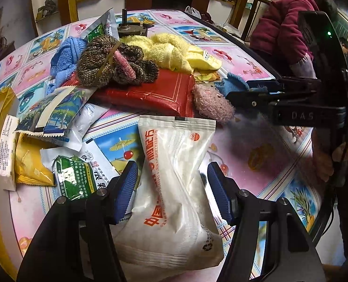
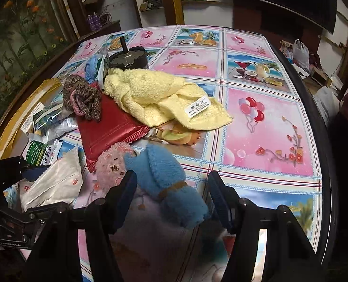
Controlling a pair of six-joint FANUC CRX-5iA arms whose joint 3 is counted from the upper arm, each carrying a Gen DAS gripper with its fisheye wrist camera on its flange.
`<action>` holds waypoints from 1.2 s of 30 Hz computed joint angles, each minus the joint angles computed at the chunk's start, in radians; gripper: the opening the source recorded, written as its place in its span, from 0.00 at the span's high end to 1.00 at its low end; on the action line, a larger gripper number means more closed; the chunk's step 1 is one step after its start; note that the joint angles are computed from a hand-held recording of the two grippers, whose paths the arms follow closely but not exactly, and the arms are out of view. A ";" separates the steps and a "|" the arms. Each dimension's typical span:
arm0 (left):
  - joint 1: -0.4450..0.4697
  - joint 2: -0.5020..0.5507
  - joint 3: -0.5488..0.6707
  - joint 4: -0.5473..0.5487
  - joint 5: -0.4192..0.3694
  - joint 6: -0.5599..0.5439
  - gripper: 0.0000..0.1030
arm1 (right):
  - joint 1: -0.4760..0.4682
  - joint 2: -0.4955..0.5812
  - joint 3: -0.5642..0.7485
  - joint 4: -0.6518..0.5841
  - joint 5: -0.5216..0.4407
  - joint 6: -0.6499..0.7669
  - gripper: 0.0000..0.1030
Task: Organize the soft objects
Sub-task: 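Carry the white packet and blue sock bundle into the white box and release both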
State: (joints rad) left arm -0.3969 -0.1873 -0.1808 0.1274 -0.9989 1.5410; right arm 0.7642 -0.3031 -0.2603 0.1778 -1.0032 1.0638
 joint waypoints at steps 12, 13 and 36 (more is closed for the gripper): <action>-0.012 -0.043 -0.024 0.010 0.045 0.012 0.63 | 0.030 -0.049 -0.035 0.006 0.022 -0.058 0.75; -0.014 -0.051 -0.026 0.009 0.049 0.011 0.63 | 0.034 -0.062 -0.043 0.016 0.028 -0.076 0.75; -0.061 -0.361 0.009 -0.402 -0.125 0.399 0.62 | 0.382 -0.174 -0.076 0.302 -0.011 -0.365 0.75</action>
